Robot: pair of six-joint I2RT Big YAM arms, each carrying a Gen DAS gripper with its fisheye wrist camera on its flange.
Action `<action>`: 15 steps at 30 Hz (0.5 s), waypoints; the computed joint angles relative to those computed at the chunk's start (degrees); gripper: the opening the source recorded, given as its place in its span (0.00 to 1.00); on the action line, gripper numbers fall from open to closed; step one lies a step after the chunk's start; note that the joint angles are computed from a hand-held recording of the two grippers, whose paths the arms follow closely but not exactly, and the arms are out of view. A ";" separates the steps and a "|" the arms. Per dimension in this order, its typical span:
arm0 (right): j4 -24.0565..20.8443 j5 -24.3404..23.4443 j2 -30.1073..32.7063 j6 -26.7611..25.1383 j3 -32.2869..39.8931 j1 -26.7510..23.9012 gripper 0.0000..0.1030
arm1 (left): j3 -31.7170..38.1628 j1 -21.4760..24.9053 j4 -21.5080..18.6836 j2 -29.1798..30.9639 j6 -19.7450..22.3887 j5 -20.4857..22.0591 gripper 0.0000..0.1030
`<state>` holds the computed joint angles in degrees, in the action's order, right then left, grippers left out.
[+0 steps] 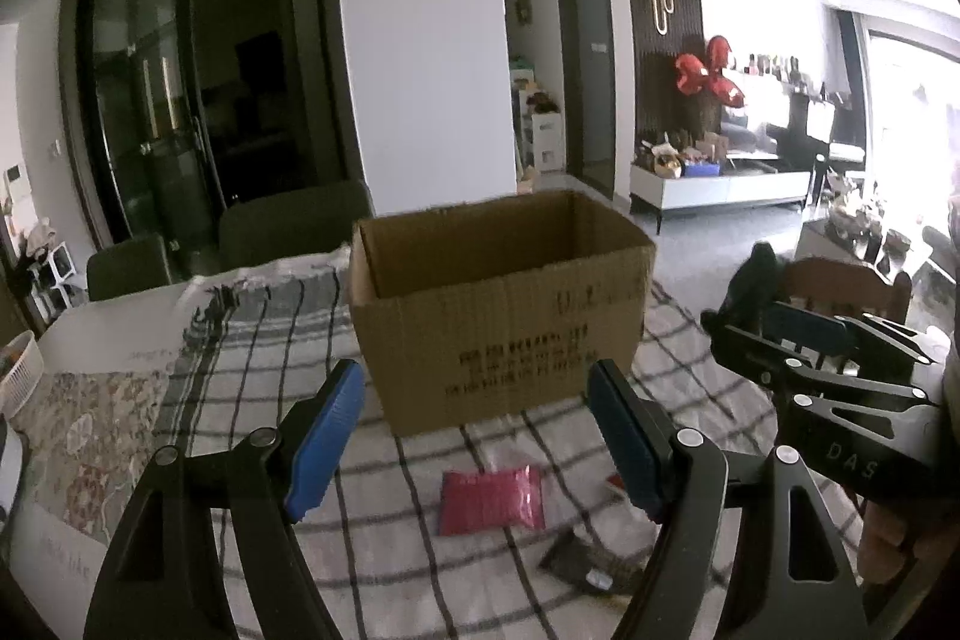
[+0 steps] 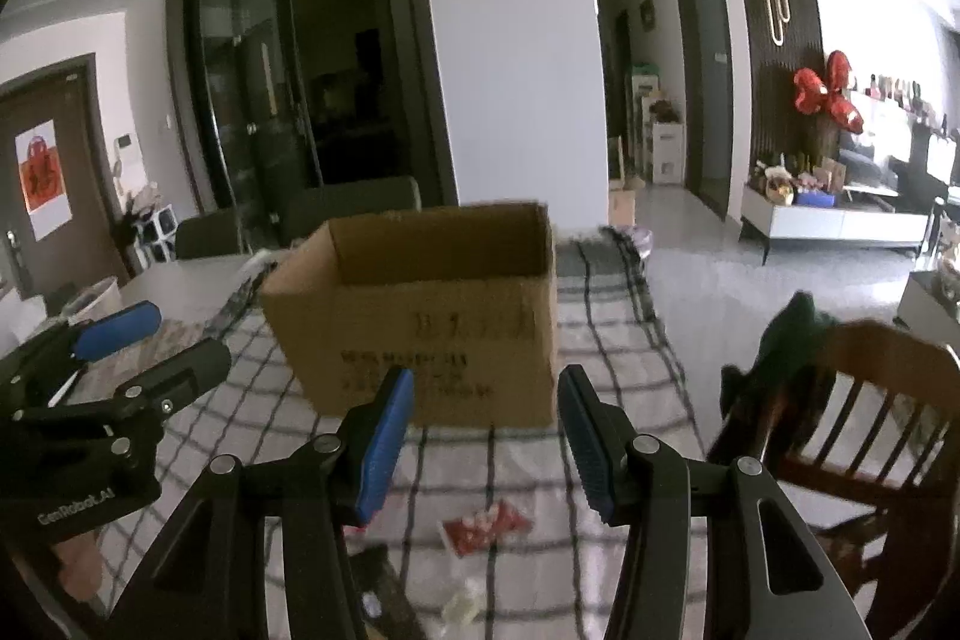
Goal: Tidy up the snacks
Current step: 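Withdraw both grippers from the box toward the remaining table snacks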
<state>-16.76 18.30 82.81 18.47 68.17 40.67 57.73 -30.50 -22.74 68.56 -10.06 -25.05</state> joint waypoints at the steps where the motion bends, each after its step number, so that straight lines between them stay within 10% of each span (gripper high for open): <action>1: -0.18 -0.15 -0.21 0.23 -0.48 0.09 0.50 | -0.45 -0.17 -0.37 -0.16 -0.26 0.12 0.74; 15: -4.57 -2.05 1.11 4.80 -4.61 2.68 0.49 | -5.09 -1.32 -4.55 0.14 -5.25 2.47 0.74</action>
